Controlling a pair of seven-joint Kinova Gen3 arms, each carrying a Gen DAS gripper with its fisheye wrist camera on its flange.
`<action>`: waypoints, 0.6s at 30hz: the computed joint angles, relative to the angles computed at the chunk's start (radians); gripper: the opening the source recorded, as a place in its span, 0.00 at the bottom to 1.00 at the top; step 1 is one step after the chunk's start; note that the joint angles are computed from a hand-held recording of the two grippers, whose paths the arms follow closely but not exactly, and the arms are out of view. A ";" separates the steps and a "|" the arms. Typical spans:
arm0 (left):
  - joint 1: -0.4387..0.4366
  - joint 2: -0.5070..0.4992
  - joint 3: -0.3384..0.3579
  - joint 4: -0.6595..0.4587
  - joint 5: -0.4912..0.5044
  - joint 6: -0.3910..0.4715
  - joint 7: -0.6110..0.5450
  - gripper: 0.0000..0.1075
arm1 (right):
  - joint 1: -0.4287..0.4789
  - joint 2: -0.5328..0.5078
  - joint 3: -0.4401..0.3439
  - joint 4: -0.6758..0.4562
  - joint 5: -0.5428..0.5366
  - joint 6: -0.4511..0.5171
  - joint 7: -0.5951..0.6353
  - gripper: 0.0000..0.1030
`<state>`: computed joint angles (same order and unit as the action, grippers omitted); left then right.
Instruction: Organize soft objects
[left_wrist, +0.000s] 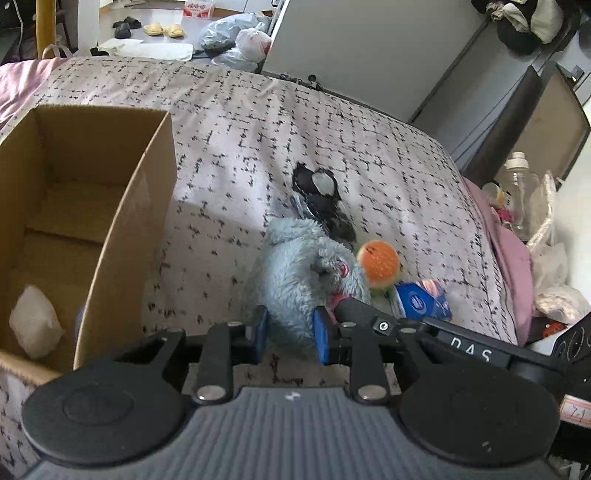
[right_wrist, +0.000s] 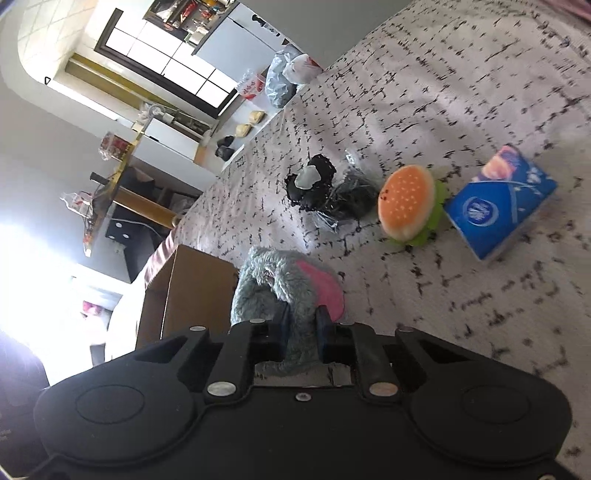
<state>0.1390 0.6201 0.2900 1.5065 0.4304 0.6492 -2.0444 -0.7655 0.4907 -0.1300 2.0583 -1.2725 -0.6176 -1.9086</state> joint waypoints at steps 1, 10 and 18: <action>-0.004 -0.006 0.003 0.009 0.002 0.001 -0.005 0.24 | -0.011 -0.008 0.002 -0.001 -0.030 -0.001 0.027 0.14; -0.012 -0.050 -0.012 0.061 0.000 0.001 -0.012 0.28 | -0.016 -0.031 -0.053 -0.018 -0.212 -0.027 0.177 0.12; -0.028 -0.065 -0.013 0.083 0.010 0.013 -0.028 0.30 | -0.018 -0.032 -0.128 -0.038 -0.318 -0.086 0.249 0.12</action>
<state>0.1114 0.5546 0.2770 1.5891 0.4406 0.6621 -2.0727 -0.7834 0.4583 -0.2580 2.0203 -1.5908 -0.7035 -1.6597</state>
